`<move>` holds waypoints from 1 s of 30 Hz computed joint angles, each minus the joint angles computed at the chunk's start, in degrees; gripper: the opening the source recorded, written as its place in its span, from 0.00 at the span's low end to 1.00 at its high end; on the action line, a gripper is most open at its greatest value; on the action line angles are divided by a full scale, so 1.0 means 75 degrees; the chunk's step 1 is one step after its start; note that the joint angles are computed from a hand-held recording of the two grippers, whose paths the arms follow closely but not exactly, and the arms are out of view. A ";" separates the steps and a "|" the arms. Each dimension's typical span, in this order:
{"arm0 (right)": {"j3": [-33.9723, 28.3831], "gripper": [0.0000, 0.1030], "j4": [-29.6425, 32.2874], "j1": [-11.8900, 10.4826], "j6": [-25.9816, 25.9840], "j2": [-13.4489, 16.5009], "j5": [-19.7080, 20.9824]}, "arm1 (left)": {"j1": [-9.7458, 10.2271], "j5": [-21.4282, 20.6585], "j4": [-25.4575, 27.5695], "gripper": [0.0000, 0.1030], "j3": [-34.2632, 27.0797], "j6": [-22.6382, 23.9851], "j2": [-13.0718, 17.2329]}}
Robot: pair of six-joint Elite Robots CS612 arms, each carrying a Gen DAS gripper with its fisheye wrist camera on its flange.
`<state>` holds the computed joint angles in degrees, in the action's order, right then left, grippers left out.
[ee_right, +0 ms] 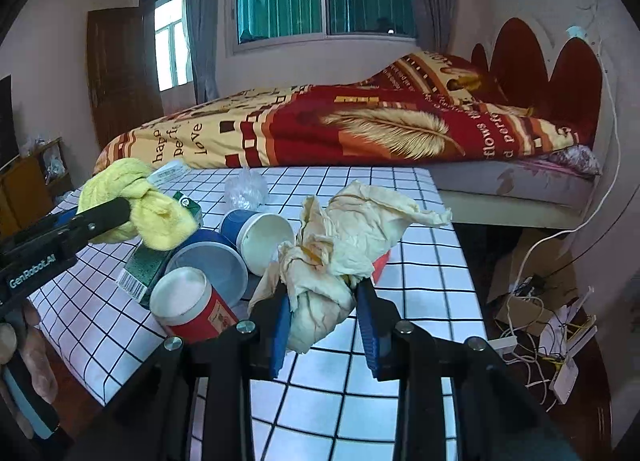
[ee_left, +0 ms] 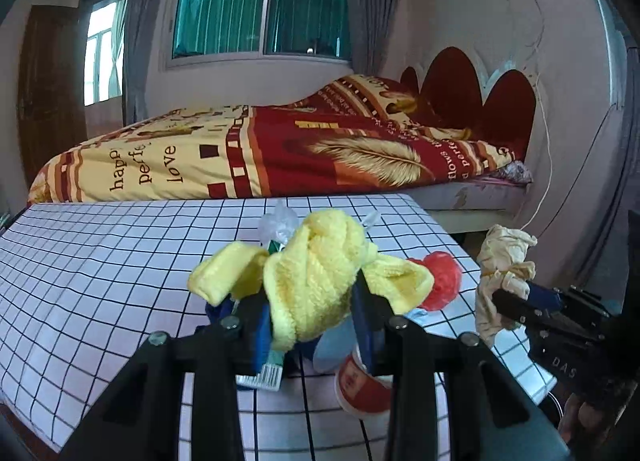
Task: Collect trash
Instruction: 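Grasp the yellow cloth with the left tool while the right tool grasps beige cloth, then carry both cloths over the black bin and open both tools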
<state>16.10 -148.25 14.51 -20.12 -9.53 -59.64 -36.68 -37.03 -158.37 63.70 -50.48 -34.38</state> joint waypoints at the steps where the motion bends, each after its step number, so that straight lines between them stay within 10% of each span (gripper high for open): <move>1: 0.0329 0.32 -0.0193 -0.0023 0.0019 -0.0164 0.0009 | -0.0031 0.0005 -0.0012 0.35 0.0050 -0.0039 -0.0033; 15: 0.3829 0.32 -0.2065 -0.0488 -0.0111 -0.1867 0.0135 | -0.0491 -0.0345 -0.0224 0.35 0.0060 0.0015 0.0035; 30: 0.5093 0.32 -0.2581 -0.0967 -0.0026 -0.2381 -0.0247 | -0.0671 -0.1174 -0.0131 0.35 -0.0911 0.0771 0.0614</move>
<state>54.29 -167.61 7.26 -20.31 -27.38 -61.50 -41.71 -45.84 -159.35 56.87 -44.69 -29.77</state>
